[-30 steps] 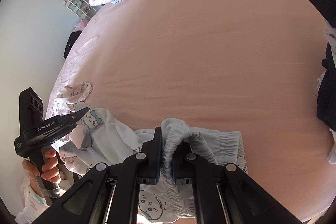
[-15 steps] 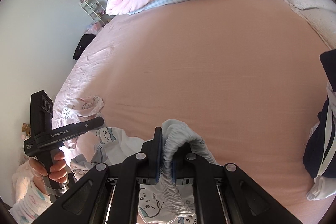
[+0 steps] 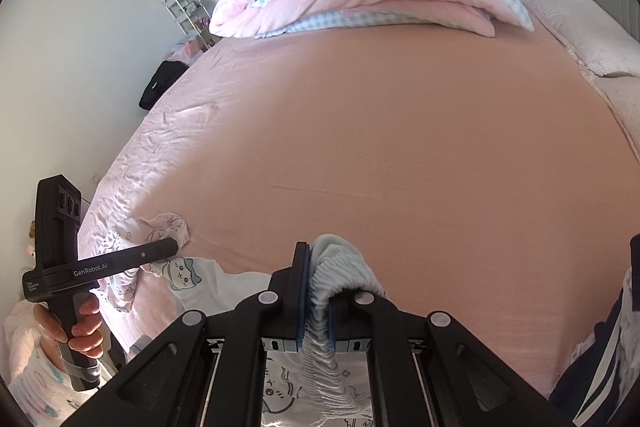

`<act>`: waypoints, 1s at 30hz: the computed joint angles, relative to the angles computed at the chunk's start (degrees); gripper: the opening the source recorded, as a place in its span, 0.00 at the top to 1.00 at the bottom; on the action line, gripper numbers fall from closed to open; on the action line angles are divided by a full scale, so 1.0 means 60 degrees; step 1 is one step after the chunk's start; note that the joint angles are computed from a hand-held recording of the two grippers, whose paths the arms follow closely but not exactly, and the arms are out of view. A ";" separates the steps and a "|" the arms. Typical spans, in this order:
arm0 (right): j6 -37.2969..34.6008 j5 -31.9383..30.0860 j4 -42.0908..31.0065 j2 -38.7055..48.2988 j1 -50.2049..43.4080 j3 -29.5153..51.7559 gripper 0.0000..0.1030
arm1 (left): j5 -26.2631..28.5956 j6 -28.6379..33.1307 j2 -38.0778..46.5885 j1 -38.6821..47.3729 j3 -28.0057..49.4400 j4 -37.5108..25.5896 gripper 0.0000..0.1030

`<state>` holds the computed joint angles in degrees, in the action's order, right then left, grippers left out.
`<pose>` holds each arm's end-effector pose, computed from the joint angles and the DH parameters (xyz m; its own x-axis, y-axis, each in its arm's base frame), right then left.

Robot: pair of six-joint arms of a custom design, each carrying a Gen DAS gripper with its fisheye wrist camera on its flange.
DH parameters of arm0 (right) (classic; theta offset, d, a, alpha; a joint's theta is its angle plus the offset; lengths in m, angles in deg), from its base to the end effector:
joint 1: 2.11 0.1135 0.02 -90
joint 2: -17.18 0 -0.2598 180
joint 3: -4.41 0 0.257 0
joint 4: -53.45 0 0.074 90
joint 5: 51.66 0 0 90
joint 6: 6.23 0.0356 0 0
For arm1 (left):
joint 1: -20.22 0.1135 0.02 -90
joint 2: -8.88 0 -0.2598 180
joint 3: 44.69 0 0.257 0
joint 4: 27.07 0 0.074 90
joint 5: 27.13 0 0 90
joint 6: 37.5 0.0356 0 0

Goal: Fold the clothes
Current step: 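Lift the pants with both tools and carry them across the bed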

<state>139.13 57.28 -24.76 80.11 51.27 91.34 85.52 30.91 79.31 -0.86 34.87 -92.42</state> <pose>0.1283 0.1532 0.3620 -0.8065 0.2195 -0.5490 0.0309 0.9429 0.3315 0.2247 -0.1013 0.3103 -0.9168 -0.0105 -0.3992 0.2090 0.8391 -0.5022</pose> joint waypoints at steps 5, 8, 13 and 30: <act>-0.0577 -0.0402 0.0201 0.0333 -0.0715 0.0273 0.96 | -0.0088 0.0059 0.0460 0.0147 0.0687 0.0027 0.92; -0.0802 -0.0591 0.0286 0.0465 -0.1130 0.0317 0.96 | -0.0216 0.0111 0.0883 0.0222 0.1218 -0.0108 0.92; -0.1084 -0.1116 0.0485 0.0449 -0.1958 0.0160 0.96 | -0.0250 0.0278 0.1674 0.0301 0.2087 -0.0221 0.92; -0.1511 -0.2339 0.1148 0.0603 -0.4429 -0.0359 0.96 | -0.1402 0.0393 0.3507 0.0231 0.4324 -0.0265 0.92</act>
<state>130.06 43.25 -17.87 83.73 24.69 89.19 77.10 33.27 100.35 0.52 60.82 -94.01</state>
